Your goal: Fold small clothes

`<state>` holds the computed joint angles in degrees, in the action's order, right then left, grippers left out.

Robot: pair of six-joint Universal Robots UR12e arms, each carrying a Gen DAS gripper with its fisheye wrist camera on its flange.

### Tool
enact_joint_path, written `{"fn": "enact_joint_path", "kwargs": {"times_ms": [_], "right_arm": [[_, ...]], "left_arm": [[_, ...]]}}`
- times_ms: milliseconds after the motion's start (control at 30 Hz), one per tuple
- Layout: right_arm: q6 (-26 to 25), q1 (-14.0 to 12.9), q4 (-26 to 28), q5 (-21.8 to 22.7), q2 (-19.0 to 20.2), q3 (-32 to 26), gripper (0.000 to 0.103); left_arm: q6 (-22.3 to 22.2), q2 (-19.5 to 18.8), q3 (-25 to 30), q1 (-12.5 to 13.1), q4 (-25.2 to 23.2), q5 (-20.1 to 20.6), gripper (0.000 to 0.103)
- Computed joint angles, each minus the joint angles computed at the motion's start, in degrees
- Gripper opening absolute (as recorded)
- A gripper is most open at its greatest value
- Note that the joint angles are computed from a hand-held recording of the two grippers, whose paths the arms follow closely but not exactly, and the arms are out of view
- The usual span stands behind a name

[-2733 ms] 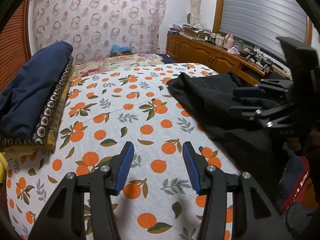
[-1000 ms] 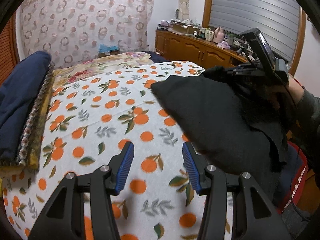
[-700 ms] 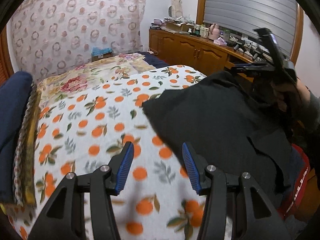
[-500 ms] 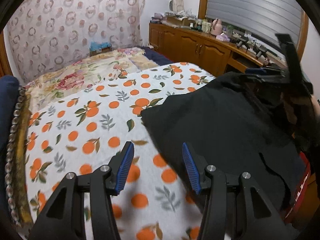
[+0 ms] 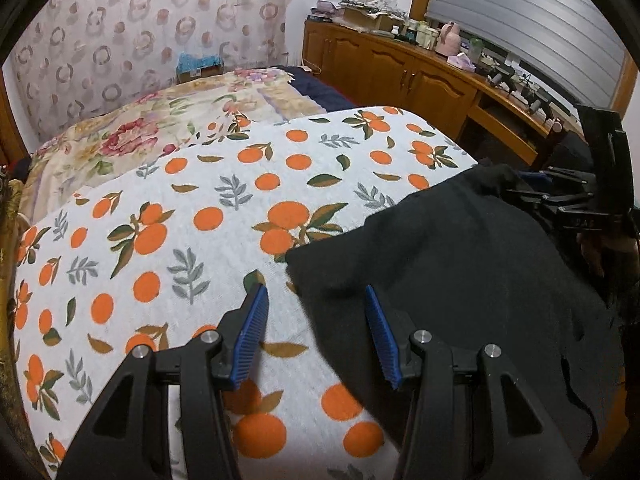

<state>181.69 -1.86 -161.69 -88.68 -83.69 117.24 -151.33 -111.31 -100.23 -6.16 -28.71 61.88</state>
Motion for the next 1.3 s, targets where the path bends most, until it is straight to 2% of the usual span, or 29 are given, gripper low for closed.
{"fn": "enact_joint_path", "kwargs": {"times_ms": [133,233,300,367,467,533,567,667,733,867,933,967,1000,1100,1300], "right_arm": [[-0.78,-0.51,-0.22,2.89,0.25,-0.02,0.064],[-1.35,-0.67,-0.72,4.50,0.68,-0.20,0.063],[-1.87,-0.85,-1.40,5.68,0.93,-0.20,0.059],[-2.35,-1.02,-1.96,5.97,1.14,-0.17,0.059],[-3.89,-0.54,-4.14,4.31,1.18,0.36,0.052],[-4.65,-0.01,-5.20,3.05,1.11,0.62,0.047],[-4.99,0.22,-5.58,2.60,1.09,0.67,0.039],[-6.07,1.04,-5.39,1.63,1.23,0.42,0.028],[-6.51,1.29,-4.68,1.23,1.52,-0.02,0.028],[-3.76,-0.36,-2.17,5.47,1.41,-0.59,0.027],[-3.60,-0.87,-1.93,7.04,1.20,-0.47,0.019],[-3.55,-0.87,-1.66,7.37,0.95,-0.43,0.014],[-3.67,-0.71,-1.73,7.06,0.77,-0.38,0.012],[-3.76,0.37,-4.57,5.50,-0.47,0.41,0.011],[-4.47,2.87,-11.23,2.51,-5.00,1.90,0.010]], "left_arm": [[0.23,-0.20,0.12,0.06,0.17,-0.88,0.049],[0.68,-0.16,0.05,0.41,-0.47,-2.58,0.035],[1.10,-0.10,0.27,0.44,-1.77,-3.38,0.027],[1.29,0.03,0.07,0.30,-1.44,-3.22,0.026],[1.47,0.11,-0.14,0.21,-1.19,-3.51,0.024],[1.41,0.14,-0.24,0.18,-0.97,-3.64,0.019],[1.53,0.19,-0.32,0.16,-0.83,-3.73,0.017],[1.47,0.22,-0.37,0.12,-0.52,-3.72,0.017],[0.57,-0.01,-0.08,0.06,-0.69,-3.34,0.017],[0.55,-0.30,0.60,0.29,-2.29,-4.33,0.017],[2.08,-0.13,0.56,0.24,-2.81,-4.34,0.016],[2.66,-0.03,0.58,0.28,-3.41,-4.76,0.011],[2.70,0.13,0.53,0.37,-3.68,-5.21,0.005],[1.96,1.51,-0.56,1.15,-2.72,-8.78,0.003],[-0.09,7.13,-5.13,3.61,5.70,-16.61,0.003]]}}
